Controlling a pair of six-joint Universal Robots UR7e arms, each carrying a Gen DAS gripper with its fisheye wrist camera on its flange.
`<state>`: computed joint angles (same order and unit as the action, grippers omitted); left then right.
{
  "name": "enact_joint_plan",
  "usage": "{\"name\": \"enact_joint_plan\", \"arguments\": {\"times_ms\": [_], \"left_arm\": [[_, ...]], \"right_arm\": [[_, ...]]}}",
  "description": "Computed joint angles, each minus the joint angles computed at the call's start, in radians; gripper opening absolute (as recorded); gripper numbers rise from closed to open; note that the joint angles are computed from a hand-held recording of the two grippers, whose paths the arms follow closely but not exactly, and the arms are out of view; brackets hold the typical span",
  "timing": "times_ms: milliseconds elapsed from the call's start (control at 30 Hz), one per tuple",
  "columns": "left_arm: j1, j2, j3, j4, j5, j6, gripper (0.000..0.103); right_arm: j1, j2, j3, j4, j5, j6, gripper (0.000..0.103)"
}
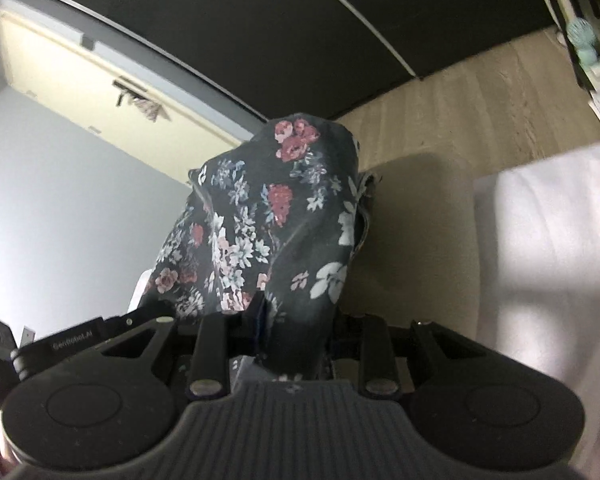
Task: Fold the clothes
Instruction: 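Lift the folded denim with both grippers and carry it toward the beige cushion, then lower the folded denim onto the beige cushion and open both grippers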
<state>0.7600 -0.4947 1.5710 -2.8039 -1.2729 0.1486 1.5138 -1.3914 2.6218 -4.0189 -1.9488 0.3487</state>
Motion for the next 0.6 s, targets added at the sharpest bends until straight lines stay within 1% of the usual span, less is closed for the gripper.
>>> {"name": "enact_joint_plan", "arguments": {"times_ms": [33, 100, 167, 233, 300, 333, 400, 433, 467, 500, 600], "left_arm": [[0.003, -0.002, 0.01, -0.02, -0.003, -0.015, 0.011], [0.003, -0.016, 0.042, -0.065, 0.006, -0.019, 0.014], [-0.001, -0.031, 0.069, -0.101, 0.024, 0.001, 0.015], [-0.005, -0.053, 0.096, -0.128, 0.032, 0.015, 0.015], [-0.01, -0.076, 0.122, -0.146, 0.039, 0.032, 0.015], [-0.014, -0.089, 0.133, -0.143, 0.04, 0.044, 0.015], [-0.025, -0.114, 0.162, -0.149, 0.047, 0.069, 0.014], [-0.032, -0.127, 0.188, -0.17, 0.051, 0.08, 0.011], [-0.037, -0.141, 0.215, -0.19, 0.046, 0.089, 0.009], [-0.043, -0.154, 0.241, -0.204, 0.041, 0.095, 0.008], [-0.058, -0.179, 0.305, -0.236, 0.064, 0.095, 0.008]], "right_arm": [[-0.007, 0.006, 0.0, -0.005, 0.001, -0.005, 0.031], [0.013, 0.011, -0.007, 0.003, -0.032, -0.044, 0.035], [0.035, -0.01, -0.001, 0.02, -0.078, -0.09, 0.043], [0.06, -0.031, 0.005, 0.034, -0.128, -0.138, 0.046], [0.109, -0.058, 0.011, 0.038, -0.215, -0.192, 0.05], [0.146, -0.076, -0.004, 0.06, -0.276, -0.216, 0.051], [0.208, -0.073, -0.023, 0.034, -0.393, -0.307, 0.05], [0.233, -0.071, -0.034, 0.017, -0.439, -0.362, 0.048], [0.238, -0.076, -0.047, 0.008, -0.445, -0.429, 0.045], [0.225, -0.089, -0.062, 0.019, -0.419, -0.483, 0.043], [0.193, -0.139, -0.093, 0.107, -0.337, -0.548, 0.038]]}}
